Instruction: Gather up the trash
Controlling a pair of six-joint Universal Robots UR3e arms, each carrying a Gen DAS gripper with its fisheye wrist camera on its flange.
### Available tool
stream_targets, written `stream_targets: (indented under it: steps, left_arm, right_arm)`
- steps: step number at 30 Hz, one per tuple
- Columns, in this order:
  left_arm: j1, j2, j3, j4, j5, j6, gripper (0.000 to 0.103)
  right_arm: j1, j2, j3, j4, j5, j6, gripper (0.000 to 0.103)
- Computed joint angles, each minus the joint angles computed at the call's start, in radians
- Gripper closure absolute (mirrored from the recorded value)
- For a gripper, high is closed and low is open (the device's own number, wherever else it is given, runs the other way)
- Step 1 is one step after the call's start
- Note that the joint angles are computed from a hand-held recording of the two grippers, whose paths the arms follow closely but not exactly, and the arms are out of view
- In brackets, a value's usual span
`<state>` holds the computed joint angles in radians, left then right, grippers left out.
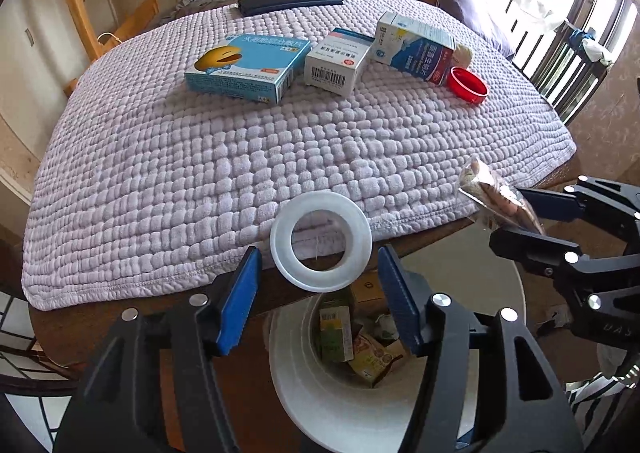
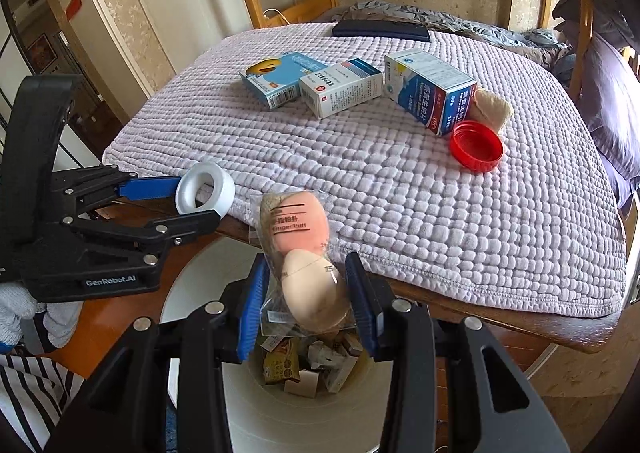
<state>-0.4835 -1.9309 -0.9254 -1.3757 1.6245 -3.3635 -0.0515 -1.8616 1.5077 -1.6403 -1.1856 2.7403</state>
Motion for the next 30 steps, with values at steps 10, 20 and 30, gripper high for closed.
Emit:
stream_targets:
  steps: [10,20,30]
  left_arm:
    - [-0.006,0.013,0.003,-0.003,0.025,-0.018,0.052]
    - [0.005,0.133,-0.065,-0.010,-0.097,-0.062,0.052]
    - [-0.051,0.061,0.086,-0.140,-0.178,0.013,0.052]
  right_arm:
    - [-0.008,-0.021,0.014,0.008,0.010,-0.010,0.064]
    - [-0.044,-0.112,0.041,0.069,0.025,-0.028,0.064]
    - [-0.173,-0.294,0.117,0.231,0.099,-0.072,0.064]
